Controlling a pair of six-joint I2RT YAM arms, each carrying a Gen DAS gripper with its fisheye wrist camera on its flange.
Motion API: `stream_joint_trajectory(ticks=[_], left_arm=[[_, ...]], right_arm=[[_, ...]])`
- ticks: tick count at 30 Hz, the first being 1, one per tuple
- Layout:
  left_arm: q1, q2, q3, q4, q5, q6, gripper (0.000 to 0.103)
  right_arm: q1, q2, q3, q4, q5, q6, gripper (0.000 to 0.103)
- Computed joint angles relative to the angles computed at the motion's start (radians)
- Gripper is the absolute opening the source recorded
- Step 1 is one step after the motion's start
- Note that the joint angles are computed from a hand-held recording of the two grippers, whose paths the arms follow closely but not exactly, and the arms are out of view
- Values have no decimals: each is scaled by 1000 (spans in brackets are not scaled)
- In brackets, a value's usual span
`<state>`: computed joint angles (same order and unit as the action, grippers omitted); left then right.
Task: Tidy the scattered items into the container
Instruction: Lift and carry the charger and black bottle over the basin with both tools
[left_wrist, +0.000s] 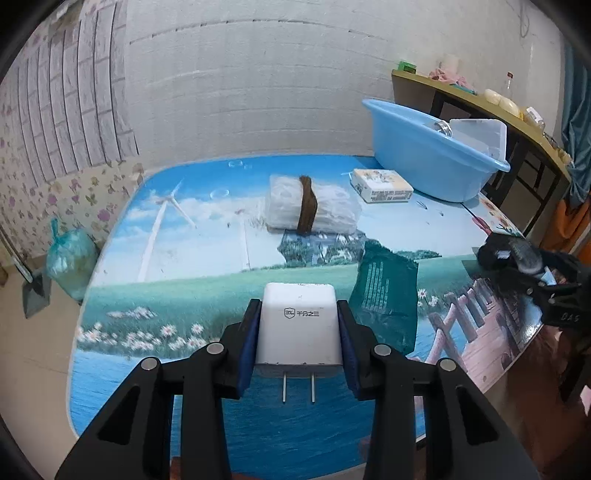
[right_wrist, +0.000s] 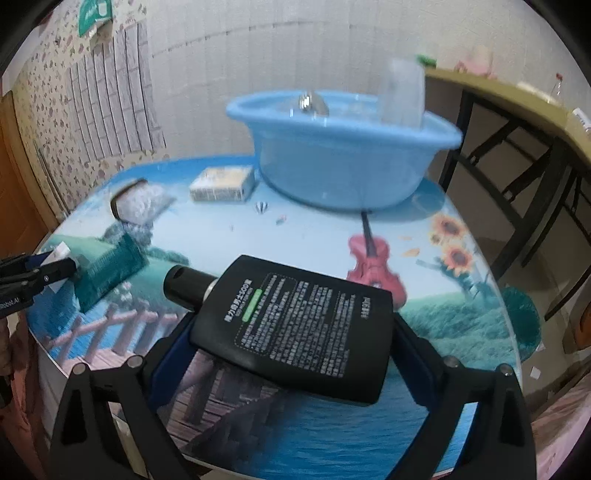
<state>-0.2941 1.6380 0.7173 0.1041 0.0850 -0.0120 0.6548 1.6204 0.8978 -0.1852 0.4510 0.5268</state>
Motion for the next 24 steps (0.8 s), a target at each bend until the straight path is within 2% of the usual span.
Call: stream_joint_trajectory(ticks=[7, 13, 24], left_arm=[[-23, -70, 61, -87, -16, -14, 38], [-57, -80, 168, -168, -18, -21, 38], [-148, 103, 473, -267, -15, -18, 38]], right_arm=[[-6, -76, 8, -7, 21, -20, 98], [-24, -123, 33, -22, 18, -43, 98], [-153, -111, 98, -35, -37, -116, 98]])
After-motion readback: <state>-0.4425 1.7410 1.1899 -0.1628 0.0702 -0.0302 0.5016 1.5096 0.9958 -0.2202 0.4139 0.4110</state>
